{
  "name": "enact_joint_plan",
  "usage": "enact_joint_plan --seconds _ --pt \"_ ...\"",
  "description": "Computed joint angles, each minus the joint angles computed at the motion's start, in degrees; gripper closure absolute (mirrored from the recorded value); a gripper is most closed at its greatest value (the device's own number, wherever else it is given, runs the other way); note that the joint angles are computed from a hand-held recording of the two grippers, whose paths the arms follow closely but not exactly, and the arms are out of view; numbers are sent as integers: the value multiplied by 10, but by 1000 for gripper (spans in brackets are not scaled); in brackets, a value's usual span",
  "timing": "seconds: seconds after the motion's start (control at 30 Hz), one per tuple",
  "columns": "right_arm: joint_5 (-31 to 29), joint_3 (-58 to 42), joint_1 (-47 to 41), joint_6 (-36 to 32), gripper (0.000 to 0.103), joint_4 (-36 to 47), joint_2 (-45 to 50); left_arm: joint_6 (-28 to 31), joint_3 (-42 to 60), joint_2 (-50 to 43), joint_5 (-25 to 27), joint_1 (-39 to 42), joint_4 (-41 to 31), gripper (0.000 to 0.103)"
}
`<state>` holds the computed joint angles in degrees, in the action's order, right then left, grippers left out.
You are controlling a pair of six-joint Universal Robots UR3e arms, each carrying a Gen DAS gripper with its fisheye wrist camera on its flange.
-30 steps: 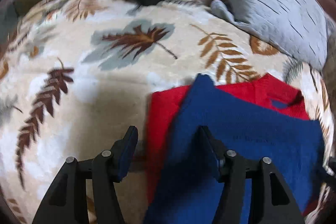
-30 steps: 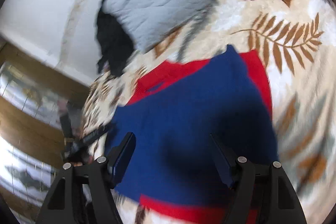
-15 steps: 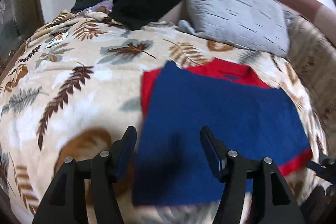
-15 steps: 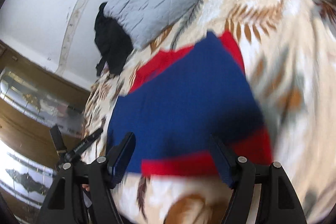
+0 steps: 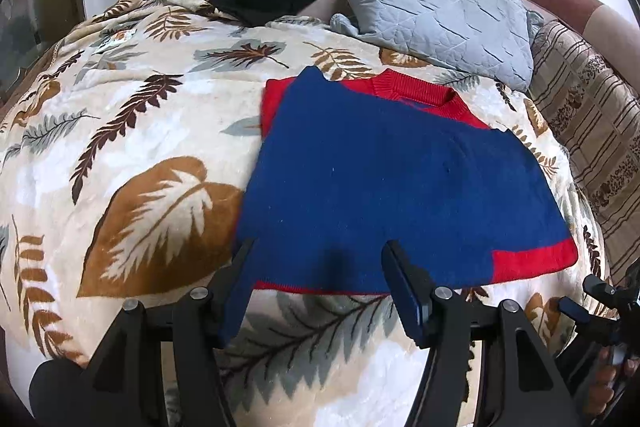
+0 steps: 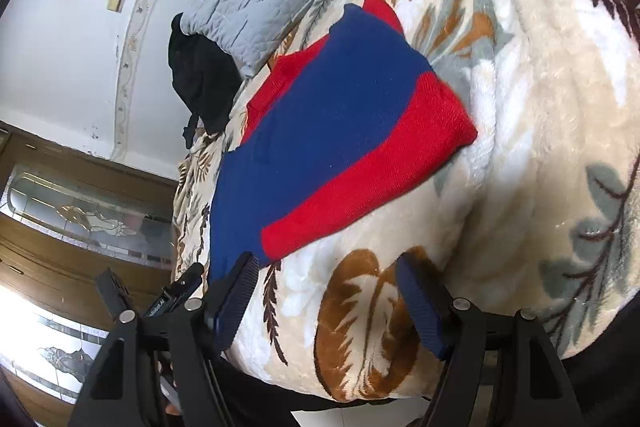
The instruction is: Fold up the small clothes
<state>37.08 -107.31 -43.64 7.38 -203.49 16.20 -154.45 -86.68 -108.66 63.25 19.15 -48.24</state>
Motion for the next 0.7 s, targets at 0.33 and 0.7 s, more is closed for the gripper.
enact_joint_plan --seconds 0.33,0.7 --pt "-7 -18 -21 -13 28 34 0 -11 -3 -1 -3 -3 2 39" --pt "5 11 11 33 28 -25 16 -22 0 -9 3 -3 22 39"
